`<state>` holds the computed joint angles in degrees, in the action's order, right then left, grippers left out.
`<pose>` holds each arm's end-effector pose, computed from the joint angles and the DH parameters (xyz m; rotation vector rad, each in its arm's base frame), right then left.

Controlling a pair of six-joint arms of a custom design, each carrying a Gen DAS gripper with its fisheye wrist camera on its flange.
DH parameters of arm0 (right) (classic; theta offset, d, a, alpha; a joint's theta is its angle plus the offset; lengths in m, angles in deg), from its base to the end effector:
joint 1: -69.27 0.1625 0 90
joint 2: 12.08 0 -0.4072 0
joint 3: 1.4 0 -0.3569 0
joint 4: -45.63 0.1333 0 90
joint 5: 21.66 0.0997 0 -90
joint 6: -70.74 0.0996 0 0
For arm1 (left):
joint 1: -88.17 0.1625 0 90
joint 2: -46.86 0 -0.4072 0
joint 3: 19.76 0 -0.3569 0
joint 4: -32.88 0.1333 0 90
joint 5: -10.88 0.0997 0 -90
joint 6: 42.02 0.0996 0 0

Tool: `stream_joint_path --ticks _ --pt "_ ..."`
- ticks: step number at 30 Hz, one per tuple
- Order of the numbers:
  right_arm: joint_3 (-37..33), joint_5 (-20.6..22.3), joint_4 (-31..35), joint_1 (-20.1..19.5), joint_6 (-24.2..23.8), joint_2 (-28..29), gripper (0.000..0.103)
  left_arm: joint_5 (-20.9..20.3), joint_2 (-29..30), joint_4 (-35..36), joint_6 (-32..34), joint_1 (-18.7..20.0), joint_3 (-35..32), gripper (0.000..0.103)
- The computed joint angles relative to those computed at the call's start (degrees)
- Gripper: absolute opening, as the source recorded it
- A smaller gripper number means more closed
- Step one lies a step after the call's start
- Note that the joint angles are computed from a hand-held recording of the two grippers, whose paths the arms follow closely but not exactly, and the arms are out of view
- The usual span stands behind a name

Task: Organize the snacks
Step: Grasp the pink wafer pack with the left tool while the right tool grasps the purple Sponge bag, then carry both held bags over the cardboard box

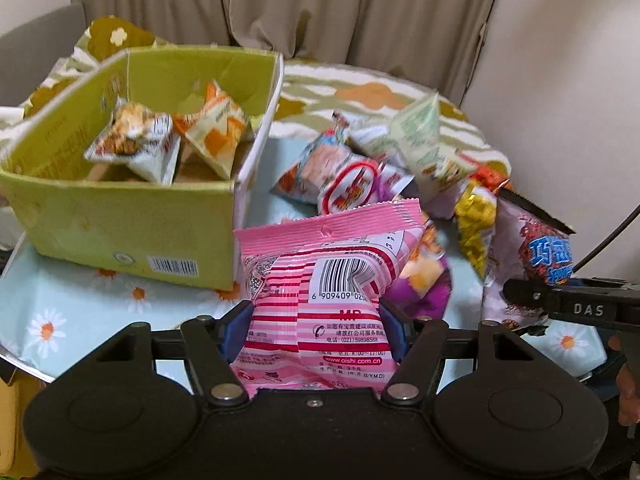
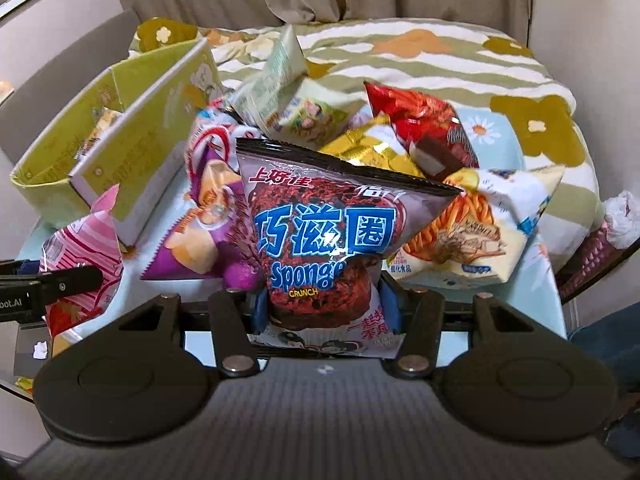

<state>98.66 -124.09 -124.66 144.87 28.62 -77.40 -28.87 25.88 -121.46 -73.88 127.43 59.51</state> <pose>-0.0415 -0.6114 0.3322 0.4820 -2.4251 0.7861 -0.3888 -0.5888 -0.0482 0.3371 2.3927 -0.8436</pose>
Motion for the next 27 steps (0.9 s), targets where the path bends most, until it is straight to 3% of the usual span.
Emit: stream_joint_path --ticks 7,13,20,27 --pt "-0.4 2.0 3.1 2.8 -1.1 -2.4 0.067 5.0 -2.2 -3.9 3.4 -2.4 0.5 0.07" --pt "-1.6 3.7 2.7 7.1 -0.8 -1.8 0.068 8.7 -5.6 -7.2 7.7 -2.1 1.6 0.07" --pt "-5.7 3.6 1.5 13.6 3.2 3.8 0.068 10.2 -9.4 -10.7 14.7 1.1 1.5 0.07" --pt "-12.1 1.0 1.5 18.7 7.0 11.9 0.068 7.5 -11.5 -9.8 20.1 5.8 -1.3 0.07"
